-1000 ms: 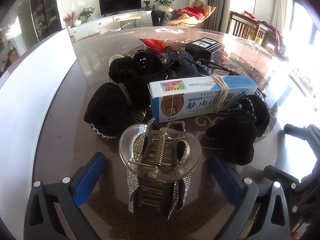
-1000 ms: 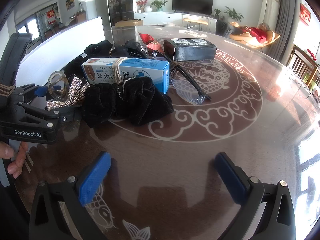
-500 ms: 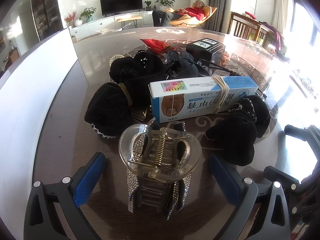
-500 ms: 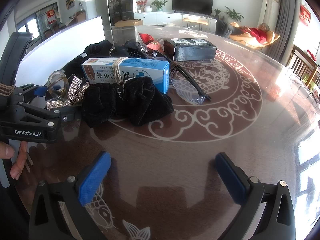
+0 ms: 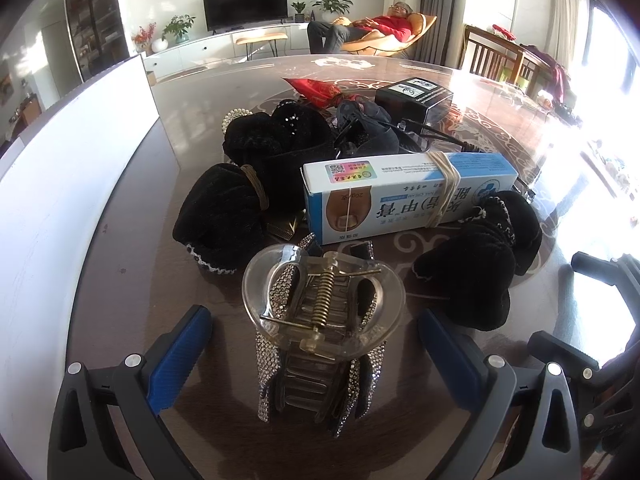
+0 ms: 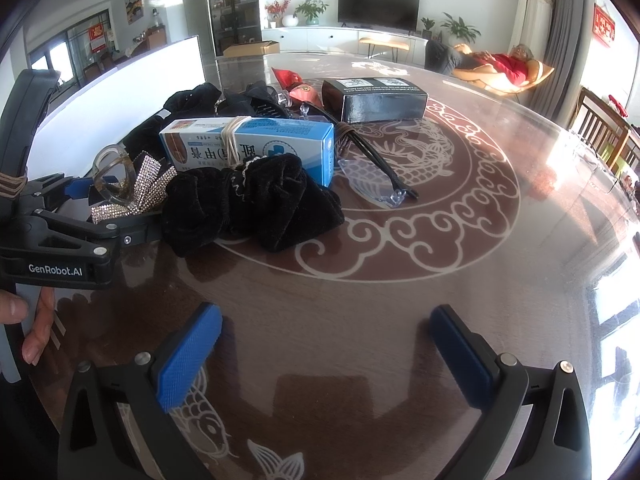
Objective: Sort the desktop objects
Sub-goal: 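Lift the clear claw clip off the pile with the left tool, then reach the right tool to the black velvet scrunchie and grasp it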
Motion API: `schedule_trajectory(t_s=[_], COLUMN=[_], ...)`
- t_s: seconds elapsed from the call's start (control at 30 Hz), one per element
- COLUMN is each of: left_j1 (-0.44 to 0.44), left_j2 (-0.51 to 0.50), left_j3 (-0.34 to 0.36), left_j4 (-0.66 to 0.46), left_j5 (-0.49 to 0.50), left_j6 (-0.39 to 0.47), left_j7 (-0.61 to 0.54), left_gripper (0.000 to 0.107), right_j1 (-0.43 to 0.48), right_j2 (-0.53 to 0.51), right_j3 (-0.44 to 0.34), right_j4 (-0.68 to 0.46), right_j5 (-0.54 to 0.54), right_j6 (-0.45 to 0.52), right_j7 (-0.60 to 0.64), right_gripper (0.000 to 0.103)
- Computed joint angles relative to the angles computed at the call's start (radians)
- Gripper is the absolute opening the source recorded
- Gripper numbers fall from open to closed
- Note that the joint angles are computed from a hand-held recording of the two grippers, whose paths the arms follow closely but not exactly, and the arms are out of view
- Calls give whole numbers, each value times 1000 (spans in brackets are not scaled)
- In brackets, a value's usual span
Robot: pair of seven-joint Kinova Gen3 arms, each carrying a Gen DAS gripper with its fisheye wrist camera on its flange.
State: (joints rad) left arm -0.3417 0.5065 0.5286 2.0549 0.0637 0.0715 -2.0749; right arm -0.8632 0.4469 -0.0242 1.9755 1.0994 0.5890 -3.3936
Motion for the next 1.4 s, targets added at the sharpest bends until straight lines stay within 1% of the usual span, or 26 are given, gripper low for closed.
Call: schedule_trajectory(t_s=[0.1, 0.13, 0.2, 0.23, 0.4, 0.43, 0.47, 0.53, 0.6, 0.67, 0.7, 0.73, 0.77, 0.8, 0.83, 0.9, 0.97, 1.0, 1.03, 1.1, 1.13, 1.2, 1.23, 1.27, 1.37, 1.4], left_j1=[0, 0, -1, 5, 64, 70, 77, 92, 118, 137, 137, 139, 139, 134, 132, 132, 144, 151, 157, 156, 156, 168, 162, 162, 160, 160], left_j2=[-1, -1, -1, -2, -19, -21, -23, -24, -28, -32, -32, -32, -33, -32, -32, -32, -33, -34, -35, -33, -32, -33, -34, -34, -36, -36], left_j3=[1, 1, 1, -5, -83, -92, -99, -120, -153, -178, -180, -182, -182, -178, -175, -176, -189, -197, -206, -206, -206, -219, -214, -214, -213, -213], left_j4=[3, 3, 3, 3, 6, 7, 9, 8, 8, 9, 9, 10, 11, 12, 12, 13, 13, 12, 12, 10, 11, 8, 11, 11, 13, 13], left_j5=[-1, -2, -3, -3, 15, 12, 9, 5, 6, 3, -3, -10, -16, -22, -27, -35, -38, -39, -39, -42, -46, -53, -56, -59, -65, -67], left_j6=[-2, -2, -2, -4, -23, -25, -28, -33, -40, -44, -44, -45, -46, -46, -46, -48, -51, -52, -53, -54, -55, -54, -55, -55, -55, -55], left_j7=[2, 3, 4, 6, 68, 77, 85, 107, 137, 163, 171, 177, 183, 187, 191, 199, 212, 220, 228, 239, 243, 249, 251, 253, 258, 260], left_gripper=[103, 103, 103, 103, 103, 103, 103, 103, 103, 103, 103, 103, 103, 103, 103, 103, 103, 103, 103, 103, 103, 103, 103, 103, 103, 103], right_j1=[8, 24, 80, 91, 91, 86, 69, 14, -17, -81, -95, -94, -73, -34, 9, 102, 194, 235, 258, 251, 247, 221, 226, 218, 213, 210], right_j2=[-2, -1, 2, 3, 3, 3, 2, 0, 0, 2, 2, 2, 1, -1, -5, -32, -61, -60, -55, -35, -20, 11, 23, 32, 53, 55], right_j3=[-5, -28, -101, -117, -117, -110, -87, -14, 28, 114, 136, 139, 123, 93, 66, 13, -43, -59, -58, -5, 11, 33, 21, 25, 1, -1], right_j4=[2, -1, -4, -5, -5, -4, -4, -2, 0, 3, 0, -9, -19, -27, -30, -16, -5, -6, -6, -23, -43, -98, -127, -144, -190, -194], right_j5=[2, 8, 36, 43, 44, 41, 33, 2, -15, -52, -77, -108, -135, -162, -190, -248, -305, -316, -313, -328, -342, -390, -424, -442, -419, -408], right_j6=[-3, 7, 35, 42, 42, 39, 30, 1, -16, -50, -57, -57, -55, -63, -87, -168, -250, -290, -331, -399, -409, -382, -361, -351, -280, -271], right_j7=[1, -2, -21, -27, -27, -25, -20, 3, 14, 41, 66, 106, 147, 188, 228, 290, 288, 262, 221, 159, 152, 188, 228, 251, 276, 282], right_gripper=[103, 103, 103, 103, 103, 103, 103, 103, 103, 103, 103, 103, 103, 103, 103, 103, 103, 103, 103, 103, 103, 103, 103, 103, 103, 103])
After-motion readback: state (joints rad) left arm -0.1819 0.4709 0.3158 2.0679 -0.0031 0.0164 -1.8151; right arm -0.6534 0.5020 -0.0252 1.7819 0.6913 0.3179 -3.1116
